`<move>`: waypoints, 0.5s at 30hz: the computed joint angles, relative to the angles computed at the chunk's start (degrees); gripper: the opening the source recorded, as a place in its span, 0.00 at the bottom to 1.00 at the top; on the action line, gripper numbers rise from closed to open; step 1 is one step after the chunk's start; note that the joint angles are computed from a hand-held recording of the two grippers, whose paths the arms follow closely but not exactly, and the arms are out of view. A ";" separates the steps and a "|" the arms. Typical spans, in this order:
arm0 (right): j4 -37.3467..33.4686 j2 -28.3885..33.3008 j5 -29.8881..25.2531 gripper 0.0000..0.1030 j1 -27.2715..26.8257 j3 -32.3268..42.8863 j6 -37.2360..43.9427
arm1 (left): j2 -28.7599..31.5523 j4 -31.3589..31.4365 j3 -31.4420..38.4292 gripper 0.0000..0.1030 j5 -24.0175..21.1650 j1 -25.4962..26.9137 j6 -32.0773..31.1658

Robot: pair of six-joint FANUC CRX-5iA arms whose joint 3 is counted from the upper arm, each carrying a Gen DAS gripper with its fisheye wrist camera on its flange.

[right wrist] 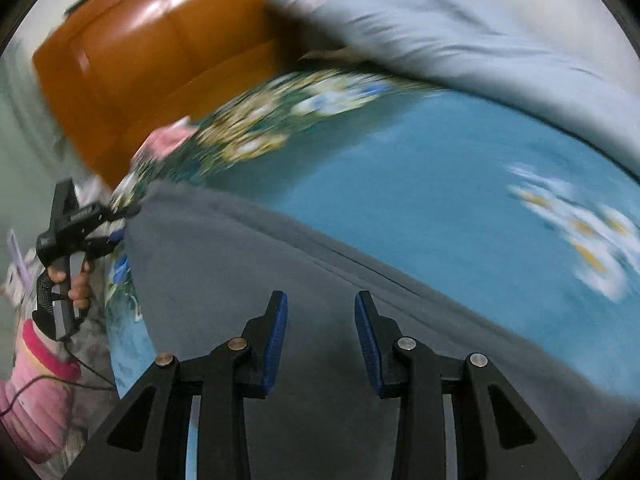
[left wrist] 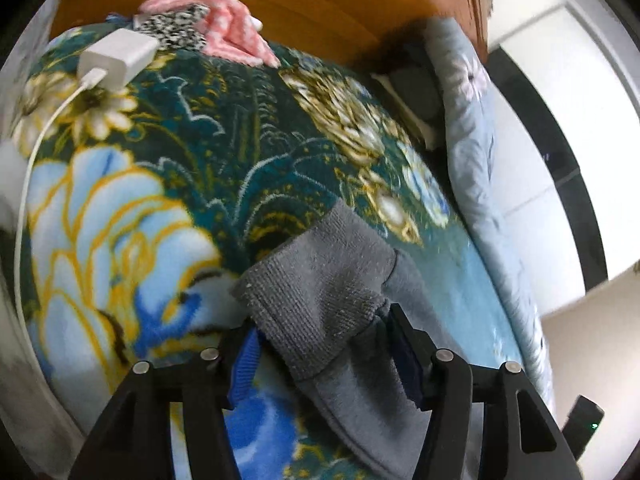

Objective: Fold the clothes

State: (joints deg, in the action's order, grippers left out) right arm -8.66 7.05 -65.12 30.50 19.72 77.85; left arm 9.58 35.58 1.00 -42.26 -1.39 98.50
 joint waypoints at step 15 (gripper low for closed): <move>5.87 12.31 -9.19 0.03 5.38 12.24 8.97 | -3.34 4.89 -8.07 0.68 10.32 -2.36 -7.46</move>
State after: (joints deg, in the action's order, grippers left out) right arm -2.79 19.36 -74.31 35.89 31.96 86.82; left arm 6.24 40.47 -7.07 -31.95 -3.75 91.04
